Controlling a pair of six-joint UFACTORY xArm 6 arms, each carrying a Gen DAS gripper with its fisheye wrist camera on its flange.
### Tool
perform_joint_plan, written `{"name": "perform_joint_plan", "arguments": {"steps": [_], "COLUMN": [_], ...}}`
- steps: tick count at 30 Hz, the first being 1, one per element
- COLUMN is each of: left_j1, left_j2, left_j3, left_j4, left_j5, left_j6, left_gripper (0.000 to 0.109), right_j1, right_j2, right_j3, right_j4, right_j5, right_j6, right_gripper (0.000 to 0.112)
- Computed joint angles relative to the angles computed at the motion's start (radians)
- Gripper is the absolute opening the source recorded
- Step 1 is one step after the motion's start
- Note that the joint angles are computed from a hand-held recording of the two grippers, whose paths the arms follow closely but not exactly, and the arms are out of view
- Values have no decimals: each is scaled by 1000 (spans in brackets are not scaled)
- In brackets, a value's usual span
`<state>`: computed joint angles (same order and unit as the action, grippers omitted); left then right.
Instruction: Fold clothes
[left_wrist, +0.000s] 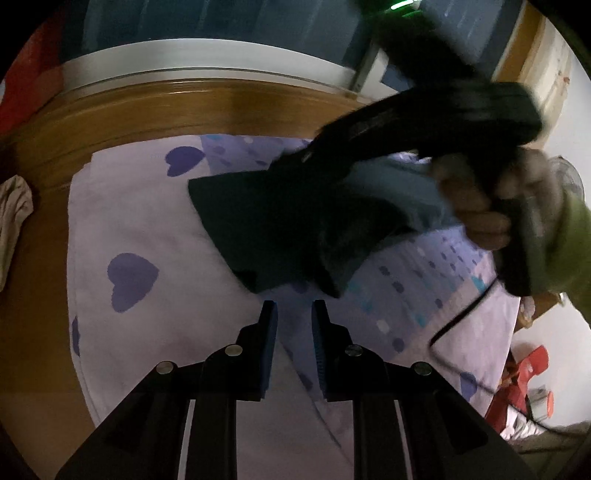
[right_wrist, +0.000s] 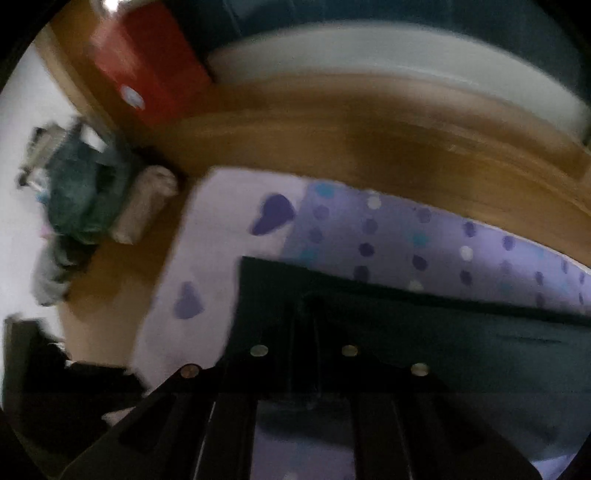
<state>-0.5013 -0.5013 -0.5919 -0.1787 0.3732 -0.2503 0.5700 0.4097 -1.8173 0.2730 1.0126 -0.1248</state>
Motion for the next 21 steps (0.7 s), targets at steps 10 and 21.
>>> {"name": "perform_joint_plan", "arguments": {"steps": [10,21], "left_j1": [61,106], "left_j2": [49,196], "left_j3": [-76,-214], "left_j4": [-91,-292], "left_j5": [6,32], "left_j6": [155,378], "left_gripper": [19,20], "right_j1": [4,102], "right_j2": [-282,-491], "right_j3": [386,774], "right_j4": [128,-355], "right_j5": [-359,-576], "right_j6": [16,231], "right_gripper": [56,56]}}
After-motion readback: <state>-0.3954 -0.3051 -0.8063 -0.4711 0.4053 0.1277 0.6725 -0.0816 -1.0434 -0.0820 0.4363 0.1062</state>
